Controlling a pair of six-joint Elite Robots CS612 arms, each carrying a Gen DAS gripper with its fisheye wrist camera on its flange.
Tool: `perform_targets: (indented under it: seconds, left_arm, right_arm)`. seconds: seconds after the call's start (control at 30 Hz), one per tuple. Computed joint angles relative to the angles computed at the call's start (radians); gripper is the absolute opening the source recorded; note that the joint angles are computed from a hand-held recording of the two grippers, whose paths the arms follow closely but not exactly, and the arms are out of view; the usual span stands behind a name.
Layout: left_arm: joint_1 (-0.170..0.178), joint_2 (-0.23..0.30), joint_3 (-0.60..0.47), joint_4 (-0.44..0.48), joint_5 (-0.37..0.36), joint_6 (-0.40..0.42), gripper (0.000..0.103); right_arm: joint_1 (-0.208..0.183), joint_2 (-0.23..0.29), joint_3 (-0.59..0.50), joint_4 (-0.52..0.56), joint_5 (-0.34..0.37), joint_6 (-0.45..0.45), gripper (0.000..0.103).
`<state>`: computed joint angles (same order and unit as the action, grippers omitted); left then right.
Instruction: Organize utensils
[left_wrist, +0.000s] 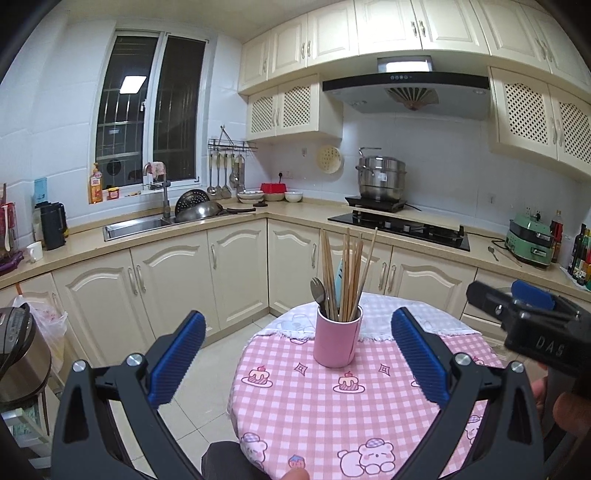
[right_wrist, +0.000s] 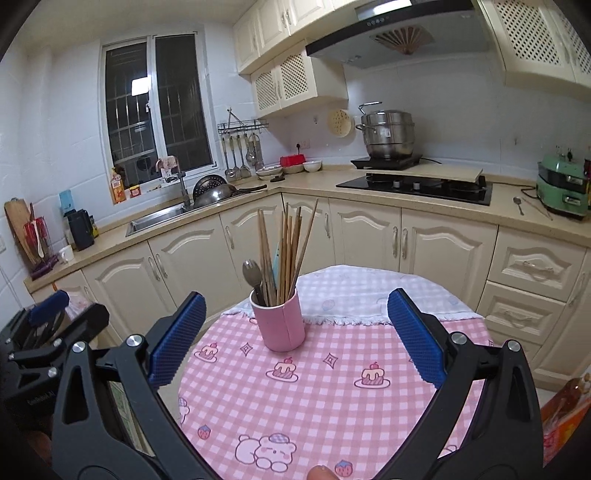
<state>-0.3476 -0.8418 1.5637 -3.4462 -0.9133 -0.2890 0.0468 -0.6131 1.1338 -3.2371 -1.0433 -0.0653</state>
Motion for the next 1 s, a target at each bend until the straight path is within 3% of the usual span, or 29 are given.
perform_targets:
  seconds: [1.0]
  left_arm:
    - [-0.018,-0.026,0.042,-0.029,0.011,-0.004,0.099]
  right_arm:
    - [-0.001,-0.022,0.049,-0.024,0.007,-0.014,0.097]
